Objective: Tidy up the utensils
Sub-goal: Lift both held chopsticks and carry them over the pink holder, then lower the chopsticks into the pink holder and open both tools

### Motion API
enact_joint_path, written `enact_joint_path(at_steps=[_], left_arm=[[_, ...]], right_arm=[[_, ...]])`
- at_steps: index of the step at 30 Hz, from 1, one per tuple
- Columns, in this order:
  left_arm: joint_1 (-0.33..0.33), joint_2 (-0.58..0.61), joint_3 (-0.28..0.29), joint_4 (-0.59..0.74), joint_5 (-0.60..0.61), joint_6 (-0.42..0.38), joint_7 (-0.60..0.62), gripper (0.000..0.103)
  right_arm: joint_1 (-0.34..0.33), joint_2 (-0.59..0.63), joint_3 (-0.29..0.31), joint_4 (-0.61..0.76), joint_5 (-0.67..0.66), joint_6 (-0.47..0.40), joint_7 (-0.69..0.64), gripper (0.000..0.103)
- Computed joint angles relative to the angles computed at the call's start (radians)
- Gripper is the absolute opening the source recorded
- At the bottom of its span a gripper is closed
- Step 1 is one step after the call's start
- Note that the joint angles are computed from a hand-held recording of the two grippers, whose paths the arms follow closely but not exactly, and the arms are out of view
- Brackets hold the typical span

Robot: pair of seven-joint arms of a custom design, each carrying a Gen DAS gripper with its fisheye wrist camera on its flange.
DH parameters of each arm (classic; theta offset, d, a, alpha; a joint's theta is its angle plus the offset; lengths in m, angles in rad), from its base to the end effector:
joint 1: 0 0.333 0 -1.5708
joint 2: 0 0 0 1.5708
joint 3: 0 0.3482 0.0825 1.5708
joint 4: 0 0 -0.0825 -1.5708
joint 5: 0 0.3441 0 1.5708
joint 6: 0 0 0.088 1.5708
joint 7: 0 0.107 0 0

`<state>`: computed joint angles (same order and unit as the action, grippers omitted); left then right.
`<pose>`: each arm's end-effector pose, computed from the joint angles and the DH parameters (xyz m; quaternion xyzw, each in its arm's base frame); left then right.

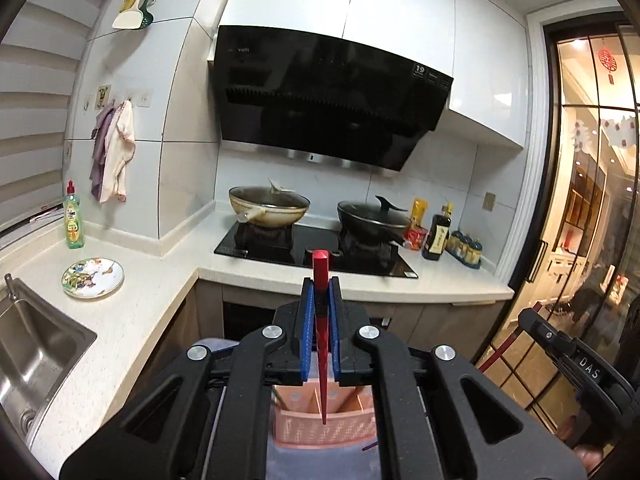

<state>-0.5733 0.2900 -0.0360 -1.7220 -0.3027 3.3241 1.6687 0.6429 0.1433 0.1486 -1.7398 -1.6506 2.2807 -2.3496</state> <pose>0.5524 -0.3421 0.6238 -0.4528 0.6533 -0.5564 0.2420 0.4532 0.4157 0.5989 -0.3568 0.6720 -0.3475 0.5481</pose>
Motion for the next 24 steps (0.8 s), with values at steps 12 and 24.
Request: enact_joint_path(at_steps=[12,24], left_arm=[[-0.08,0.205,0.15,0.221,0.066,-0.091,-0.125,0.007],[0.006,0.241,0.052,0.209,0.136,-0.137,-0.175,0.009]], right_arm=[[-0.045,0.146,-0.084,0.107,0.053,0.123,-0.012,0.007],[-0.009,0.216,-0.139,0.128,0.159,0.184,-0.102,0.015]])
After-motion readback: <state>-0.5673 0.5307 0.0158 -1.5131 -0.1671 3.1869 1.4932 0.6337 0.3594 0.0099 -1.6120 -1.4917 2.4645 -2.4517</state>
